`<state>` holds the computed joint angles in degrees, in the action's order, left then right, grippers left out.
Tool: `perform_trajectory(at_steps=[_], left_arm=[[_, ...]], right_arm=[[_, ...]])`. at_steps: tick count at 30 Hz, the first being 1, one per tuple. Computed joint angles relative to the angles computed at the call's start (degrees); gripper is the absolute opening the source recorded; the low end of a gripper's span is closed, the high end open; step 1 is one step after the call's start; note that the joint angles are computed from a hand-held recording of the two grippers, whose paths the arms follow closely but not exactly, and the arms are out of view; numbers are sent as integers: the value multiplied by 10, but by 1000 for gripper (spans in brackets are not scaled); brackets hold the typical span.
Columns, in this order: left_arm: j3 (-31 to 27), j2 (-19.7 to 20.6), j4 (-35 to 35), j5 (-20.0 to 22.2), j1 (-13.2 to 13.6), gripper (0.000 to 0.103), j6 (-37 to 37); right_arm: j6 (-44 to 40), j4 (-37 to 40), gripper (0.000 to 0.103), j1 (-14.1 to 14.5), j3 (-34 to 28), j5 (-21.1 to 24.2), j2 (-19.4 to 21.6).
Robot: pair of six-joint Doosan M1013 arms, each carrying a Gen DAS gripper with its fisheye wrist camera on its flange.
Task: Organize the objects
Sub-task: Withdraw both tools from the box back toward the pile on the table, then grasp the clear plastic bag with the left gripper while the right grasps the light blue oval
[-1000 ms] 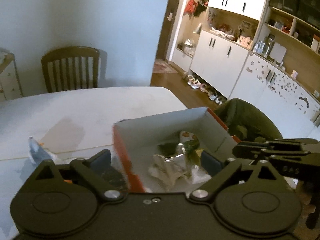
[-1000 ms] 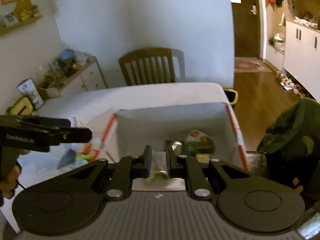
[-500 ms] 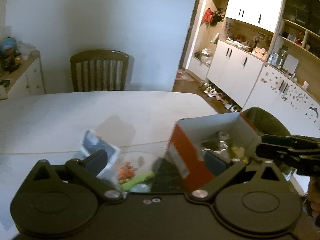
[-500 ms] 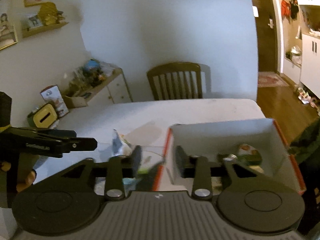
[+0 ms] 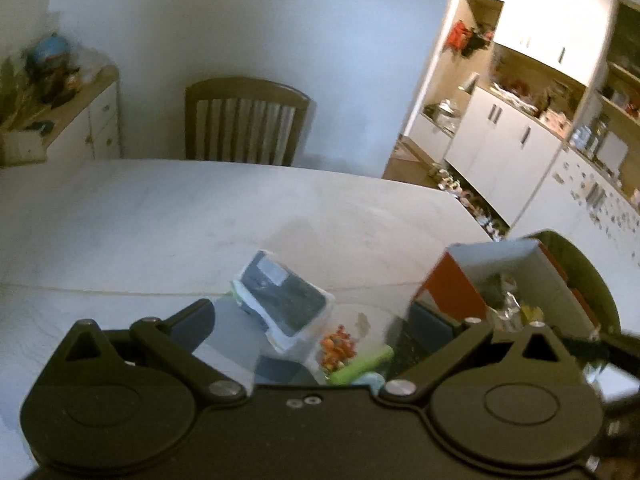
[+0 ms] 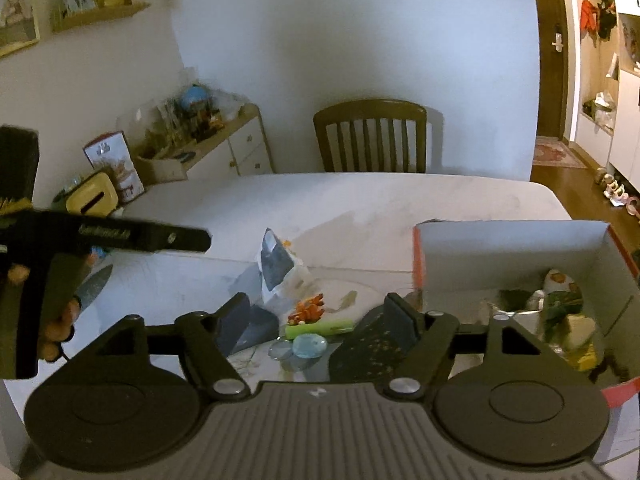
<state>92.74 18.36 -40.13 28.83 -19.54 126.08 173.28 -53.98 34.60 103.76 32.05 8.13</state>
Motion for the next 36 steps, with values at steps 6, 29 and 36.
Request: perform_trajectory(at_steps=[6, 29, 36], left_arm=[[-37, 33, 43, 10, 2, 103, -56], [-184, 160, 258, 127, -35, 103, -305], [-184, 169, 281, 138, -38, 103, -322]], right_arm=[[-17, 24, 80, 7, -33, 22, 40], [-149, 145, 80, -17, -85, 50, 129], [-165, 172, 75, -29, -87, 32, 142]])
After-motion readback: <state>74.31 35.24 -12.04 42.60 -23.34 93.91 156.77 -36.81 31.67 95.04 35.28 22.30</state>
